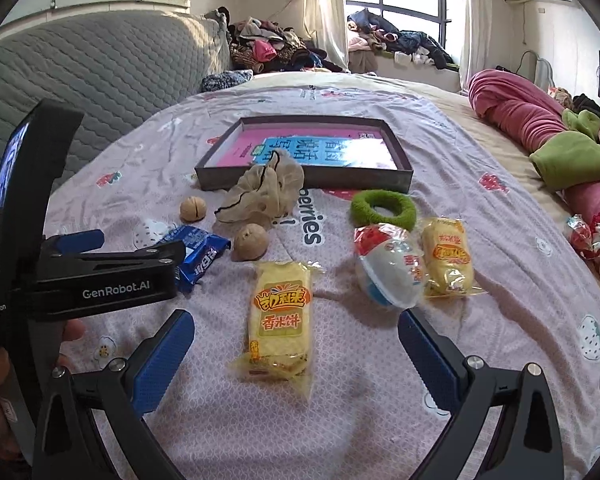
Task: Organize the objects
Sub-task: 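Move the left gripper toward the blue biscuit packet and the right toward the yellow cake packet, then close the left gripper on the blue packet while the right gripper closes on the yellow cake packet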
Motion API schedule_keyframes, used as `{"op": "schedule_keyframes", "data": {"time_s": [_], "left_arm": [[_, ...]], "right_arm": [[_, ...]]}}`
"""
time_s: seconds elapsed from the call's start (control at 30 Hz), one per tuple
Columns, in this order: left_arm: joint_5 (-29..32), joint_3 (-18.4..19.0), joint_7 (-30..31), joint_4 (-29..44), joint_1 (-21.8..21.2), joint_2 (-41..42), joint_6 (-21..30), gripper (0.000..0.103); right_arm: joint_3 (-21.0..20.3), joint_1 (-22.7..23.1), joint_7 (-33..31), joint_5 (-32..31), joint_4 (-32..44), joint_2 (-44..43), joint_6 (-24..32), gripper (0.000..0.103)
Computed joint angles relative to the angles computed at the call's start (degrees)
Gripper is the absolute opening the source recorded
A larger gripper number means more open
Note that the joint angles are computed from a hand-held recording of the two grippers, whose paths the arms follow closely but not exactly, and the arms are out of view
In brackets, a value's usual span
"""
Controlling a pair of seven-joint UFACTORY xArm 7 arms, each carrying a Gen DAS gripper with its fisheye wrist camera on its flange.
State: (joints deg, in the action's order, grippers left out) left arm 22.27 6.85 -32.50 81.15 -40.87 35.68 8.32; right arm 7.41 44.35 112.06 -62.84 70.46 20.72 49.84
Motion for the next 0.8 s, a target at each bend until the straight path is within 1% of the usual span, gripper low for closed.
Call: {"op": "schedule_keyframes", "data": {"time_s": [0.03, 0.13, 0.23, 0.3, 0.37, 0.43, 0.53, 0.63, 0.73, 0.77, 0.8], "left_arm": [[-0.22, -0.59, 0.52, 0.43, 0.45, 0.36, 0.21, 0.103], [0.38, 0.64, 0.37, 1.59, -0.69, 1.39, 0.65, 0.103], [0.21, -0.37, 1.46, 2.71, 0.07, 2.32, 0.85, 0.103], [-0.04, -0.8, 2.28, 4.09, 0.25, 3.25, 1.88, 0.103], [-0.78, -2.43, 4.02, 5.75, 1.45, 4.29, 3.09, 0.103], [-1.6, -3.76, 5.5, 7.06, 2.39, 5.05, 4.38, 0.103], [-1.84, -3.4, 5.96, 7.5, 2.13, 5.55, 4.28, 0.103], [-2.59, -4.22, 6.99, 8.12, 2.77, 6.17, 4.64, 0.1], [-3.04, -4.51, 8.04, 8.14, 2.92, 6.25, 4.47, 0.098], [-2.99, -4.21, 8.08, 7.93, 2.68, 6.15, 4.05, 0.097], [-2.91, -4.22, 8.44, 7.58, 2.6, 5.93, 3.47, 0.092]], "right_arm": [[0.01, -0.21, -0.38, 0.35, 0.29, 0.38, -0.28, 0.103], [-0.21, -0.57, -1.44, 1.55, 1.23, 1.39, -0.94, 0.103], [-0.66, -0.46, -2.67, 2.62, 2.15, 2.25, -0.89, 0.101], [-1.0, -0.35, -3.25, 3.19, 2.66, 2.68, -0.83, 0.097], [-1.28, -0.42, -3.96, 3.85, 3.01, 3.01, -1.14, 0.094], [-1.44, -0.67, -5.16, 5.32, 3.62, 3.58, -0.97, 0.093], [-2.11, -0.79, -4.73, 5.84, 3.61, 3.86, -2.21, 0.091], [-2.53, -1.11, -4.63, 6.16, 3.53, 4.12, -4.34, 0.08], [-2.85, -0.82, -5.71, 6.54, 4.49, 5.09, -4.7, 0.074], [-3.0, -0.67, -5.91, 6.57, 4.71, 5.3, -4.92, 0.071], [-3.2, -0.5, -5.86, 6.38, 4.84, 5.46, -5.34, 0.07]]}}
